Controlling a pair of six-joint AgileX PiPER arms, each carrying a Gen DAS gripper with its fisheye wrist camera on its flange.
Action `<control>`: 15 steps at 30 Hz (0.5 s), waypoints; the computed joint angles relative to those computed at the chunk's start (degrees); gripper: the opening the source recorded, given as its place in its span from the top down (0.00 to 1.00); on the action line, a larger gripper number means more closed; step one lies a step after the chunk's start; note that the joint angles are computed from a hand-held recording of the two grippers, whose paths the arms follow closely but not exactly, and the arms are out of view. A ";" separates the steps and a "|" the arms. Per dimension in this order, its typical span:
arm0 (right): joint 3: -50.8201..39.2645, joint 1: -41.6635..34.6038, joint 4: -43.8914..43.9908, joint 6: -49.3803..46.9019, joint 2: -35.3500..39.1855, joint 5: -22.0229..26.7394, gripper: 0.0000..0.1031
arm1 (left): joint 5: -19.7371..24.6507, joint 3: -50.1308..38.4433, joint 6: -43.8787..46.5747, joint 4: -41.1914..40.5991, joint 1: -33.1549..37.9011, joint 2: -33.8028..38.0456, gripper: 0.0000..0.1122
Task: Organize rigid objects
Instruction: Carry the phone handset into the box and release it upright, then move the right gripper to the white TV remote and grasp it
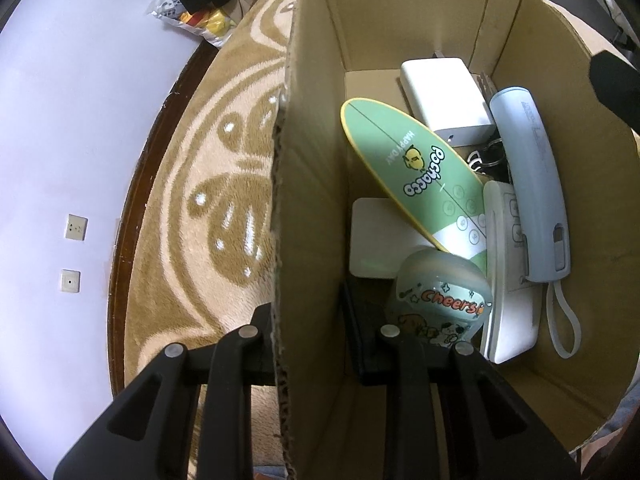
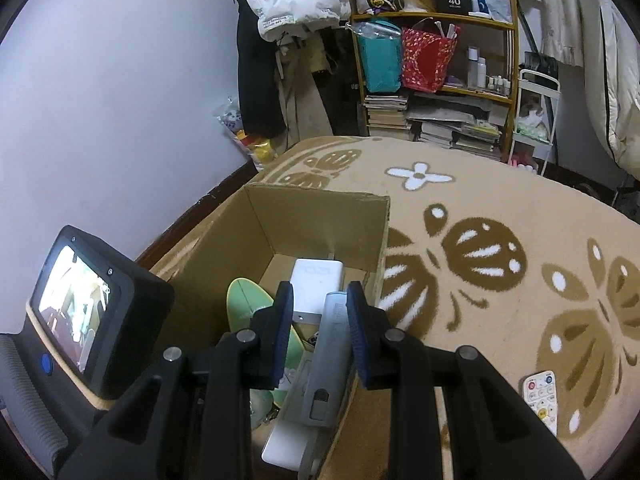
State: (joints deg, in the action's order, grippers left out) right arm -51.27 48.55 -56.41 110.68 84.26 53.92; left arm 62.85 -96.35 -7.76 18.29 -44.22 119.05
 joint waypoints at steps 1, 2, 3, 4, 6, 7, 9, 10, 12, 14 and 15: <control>0.09 0.15 0.19 0.07 -0.20 0.43 0.71 | -0.06 0.15 -0.06 0.05 -0.03 -0.07 0.79; 0.38 0.33 0.38 0.25 -0.62 0.73 0.69 | -0.03 0.13 0.01 0.04 -0.01 -0.03 0.79; 0.77 0.53 0.48 0.64 -1.14 1.06 0.68 | 0.12 -0.02 0.09 -0.05 0.01 -0.01 0.79; 1.06 0.77 0.52 1.02 -1.59 1.43 0.67 | -0.02 0.13 0.01 0.00 -0.01 -0.02 0.79; 1.91 1.42 0.50 1.96 -2.75 2.26 0.63 | -0.28 0.55 -0.02 0.02 0.04 -0.19 0.79; 2.28 1.70 0.66 2.11 -3.36 2.61 0.63 | -0.34 0.59 0.01 0.01 0.06 -0.20 0.78; 2.73 2.44 1.04 2.62 -4.27 3.90 0.57 | -0.59 0.82 0.11 -0.20 0.17 -0.29 0.78; 2.99 3.03 1.26 3.28 -4.72 5.02 0.54 | -0.97 1.20 0.12 -0.23 0.29 -0.35 0.78; 4.00 4.10 1.54 5.11 -5.84 6.61 0.46 | -1.05 1.21 0.30 -0.50 0.45 -0.36 0.78; 5.28 4.71 2.57 7.04 -7.15 7.64 0.38 | -1.12 1.28 0.67 -0.62 0.54 -0.31 0.78; 5.68 4.81 3.23 7.36 -7.61 7.94 0.34 | -1.15 1.28 0.85 -0.77 0.64 -0.30 0.78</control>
State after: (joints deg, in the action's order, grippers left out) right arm -45.59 53.35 -53.19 118.04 76.65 61.85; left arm 61.70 -95.07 -6.90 17.52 -43.58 118.75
